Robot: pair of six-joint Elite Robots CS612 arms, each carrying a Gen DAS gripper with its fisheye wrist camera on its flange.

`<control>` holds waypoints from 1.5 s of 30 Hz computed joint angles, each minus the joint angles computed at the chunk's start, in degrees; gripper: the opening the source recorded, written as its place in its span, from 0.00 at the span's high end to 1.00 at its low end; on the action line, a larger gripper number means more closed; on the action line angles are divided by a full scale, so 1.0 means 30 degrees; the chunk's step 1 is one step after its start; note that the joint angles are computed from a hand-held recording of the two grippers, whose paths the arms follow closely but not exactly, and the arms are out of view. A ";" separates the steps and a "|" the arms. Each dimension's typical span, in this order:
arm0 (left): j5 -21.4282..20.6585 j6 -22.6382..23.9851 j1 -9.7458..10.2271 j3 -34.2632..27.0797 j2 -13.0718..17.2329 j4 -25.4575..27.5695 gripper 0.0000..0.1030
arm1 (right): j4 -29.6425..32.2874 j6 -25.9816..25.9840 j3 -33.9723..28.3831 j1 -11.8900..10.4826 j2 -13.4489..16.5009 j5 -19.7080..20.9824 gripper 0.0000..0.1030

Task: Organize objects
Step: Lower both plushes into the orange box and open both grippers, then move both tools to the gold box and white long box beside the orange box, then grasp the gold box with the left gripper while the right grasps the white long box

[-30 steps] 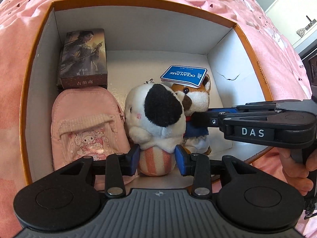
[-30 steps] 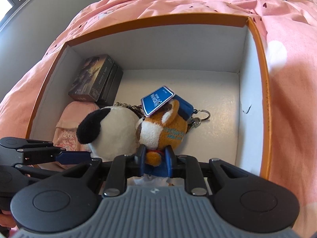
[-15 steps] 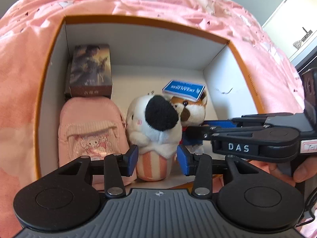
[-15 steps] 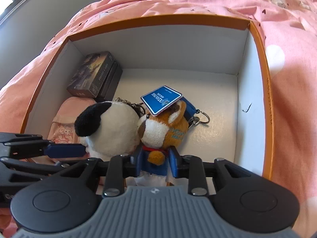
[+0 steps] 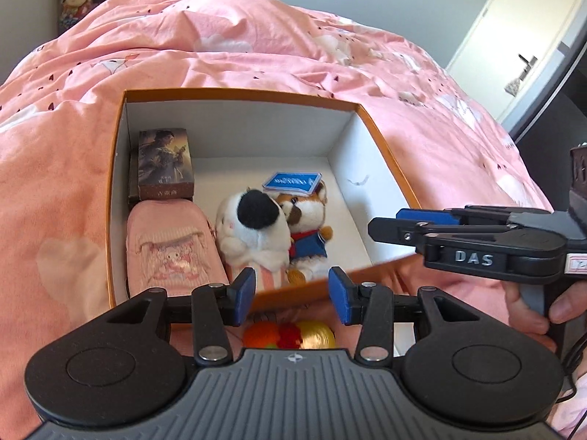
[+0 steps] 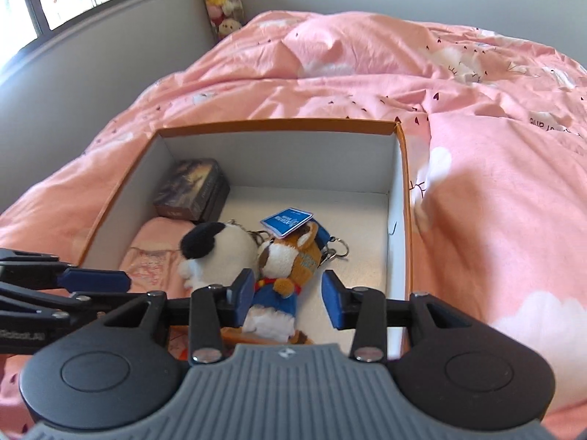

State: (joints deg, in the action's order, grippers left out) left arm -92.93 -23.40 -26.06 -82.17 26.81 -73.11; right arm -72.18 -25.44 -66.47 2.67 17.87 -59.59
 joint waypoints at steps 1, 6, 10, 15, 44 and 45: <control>0.0035 0.0219 -0.0070 -0.0236 0.0075 0.0330 0.51 | 0.0346 -0.0052 -0.0453 -0.0108 0.0140 0.0298 0.58; -0.0875 0.1245 -0.0362 -0.0972 0.0406 0.1879 0.51 | 0.2536 -0.0476 -0.2395 -0.0394 0.0763 0.0055 0.58; -0.3113 0.1657 -0.0436 -0.1362 0.0878 0.2616 0.51 | 0.4067 -0.0489 -0.3616 -0.0460 0.1240 -0.1453 0.58; -0.5638 0.3128 -0.0586 -0.1241 0.1116 0.3785 0.43 | 0.5128 -0.0031 -0.4628 -0.0620 0.1695 -0.3223 0.56; -0.9167 0.7396 -0.0760 0.1082 0.0953 0.7033 0.20 | 0.8090 0.1325 -0.4544 -0.1282 0.1757 -0.3075 0.50; -0.8982 0.7350 -0.0786 0.1001 0.0924 0.7054 0.20 | 0.8109 0.1317 -0.4556 -0.1286 0.1769 -0.3086 0.50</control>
